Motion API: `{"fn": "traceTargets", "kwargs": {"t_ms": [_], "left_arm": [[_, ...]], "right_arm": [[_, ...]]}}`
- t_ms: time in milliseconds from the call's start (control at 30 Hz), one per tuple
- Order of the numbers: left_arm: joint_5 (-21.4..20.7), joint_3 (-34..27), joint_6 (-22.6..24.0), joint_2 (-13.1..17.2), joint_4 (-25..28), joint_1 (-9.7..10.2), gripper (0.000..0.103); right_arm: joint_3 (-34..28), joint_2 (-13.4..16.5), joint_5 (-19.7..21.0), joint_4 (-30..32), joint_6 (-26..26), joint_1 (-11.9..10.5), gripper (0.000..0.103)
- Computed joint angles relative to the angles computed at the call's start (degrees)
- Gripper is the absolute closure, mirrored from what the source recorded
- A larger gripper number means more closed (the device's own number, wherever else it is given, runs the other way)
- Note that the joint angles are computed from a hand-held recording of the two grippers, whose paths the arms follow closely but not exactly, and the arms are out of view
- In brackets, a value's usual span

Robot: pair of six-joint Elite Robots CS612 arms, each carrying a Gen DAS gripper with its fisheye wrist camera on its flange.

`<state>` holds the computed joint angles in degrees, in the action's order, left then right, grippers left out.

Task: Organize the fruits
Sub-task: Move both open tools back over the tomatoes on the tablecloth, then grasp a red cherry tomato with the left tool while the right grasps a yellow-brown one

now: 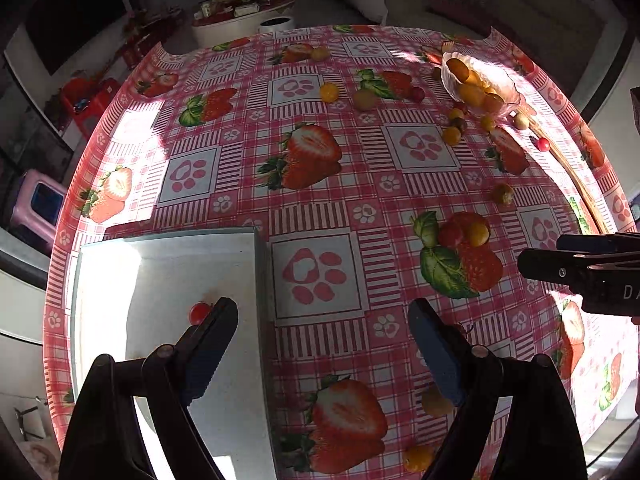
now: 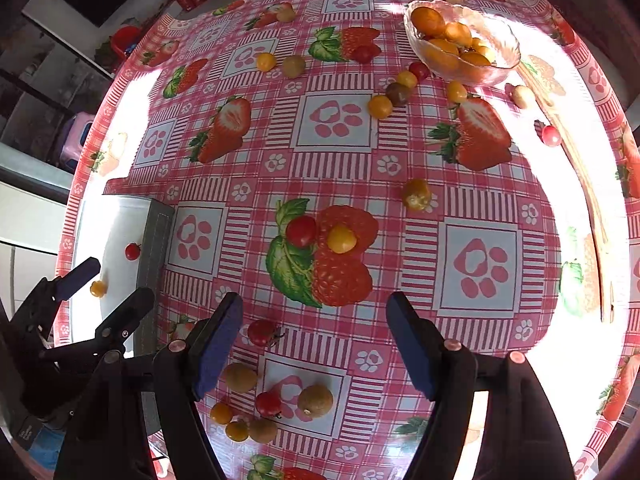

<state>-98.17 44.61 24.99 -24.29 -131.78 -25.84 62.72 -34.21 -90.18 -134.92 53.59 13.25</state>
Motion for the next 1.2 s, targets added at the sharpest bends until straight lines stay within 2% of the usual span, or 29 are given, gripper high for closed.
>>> {"fn": "traceTargets", "kwargs": {"t_ms": [233,433,600,667,800,900,1033,1100,1133,1167,1200], "left_arm": [[-0.2,-1.6,2.6,1.8,1.9,-2.35,0.015],[0.0,-3.7,1.5,3.4,3.7,-3.3,0.015],[0.7,-5.1,1.3,4.5,3.7,-3.82,0.016],[0.9,-5.8,1.1,5.0,4.1,-3.96,0.026],[0.3,-6.9,0.2,5.5,4.3,-4.03,0.026],[-0.8,-7.1,0.0,5.5,5.1,-4.01,0.036],[-1.3,-6.8,0.5,5.3,5.1,-4.04,0.043],[-2.2,-6.3,0.9,5.0,4.7,-4.0,0.054],[-2.5,-5.9,1.4,4.8,4.3,-4.0,0.072],[-2.7,-5.8,1.8,4.7,4.4,-4.02,0.08],[-2.7,-5.9,1.8,4.7,4.7,-4.03,0.08]], "right_arm": [[4.3,-1.6,-2.4,-1.1,2.0,-1.5,0.026],[3.8,-0.4,-1.1,-2.7,0.5,-2.5,0.039],[2.4,0.9,0.1,-3.5,-1.5,-3.0,0.042],[1.9,1.4,0.6,-3.2,-2.0,-3.2,0.044],[1.1,2.0,0.7,-3.8,-3.5,-3.4,0.047],[0.3,2.4,0.6,-3.3,-4.8,-3.4,0.051],[-0.5,2.7,-0.1,-1.8,-6.4,-3.3,0.064],[-0.8,2.8,-0.5,-1.0,-7.0,-3.3,0.072],[-0.8,2.8,-0.6,-1.0,-7.1,-3.3,0.08],[-0.5,2.6,-0.4,-1.5,-7.0,-3.4,0.08],[-0.1,2.5,-0.2,-1.9,-6.7,-3.5,0.08]]}}
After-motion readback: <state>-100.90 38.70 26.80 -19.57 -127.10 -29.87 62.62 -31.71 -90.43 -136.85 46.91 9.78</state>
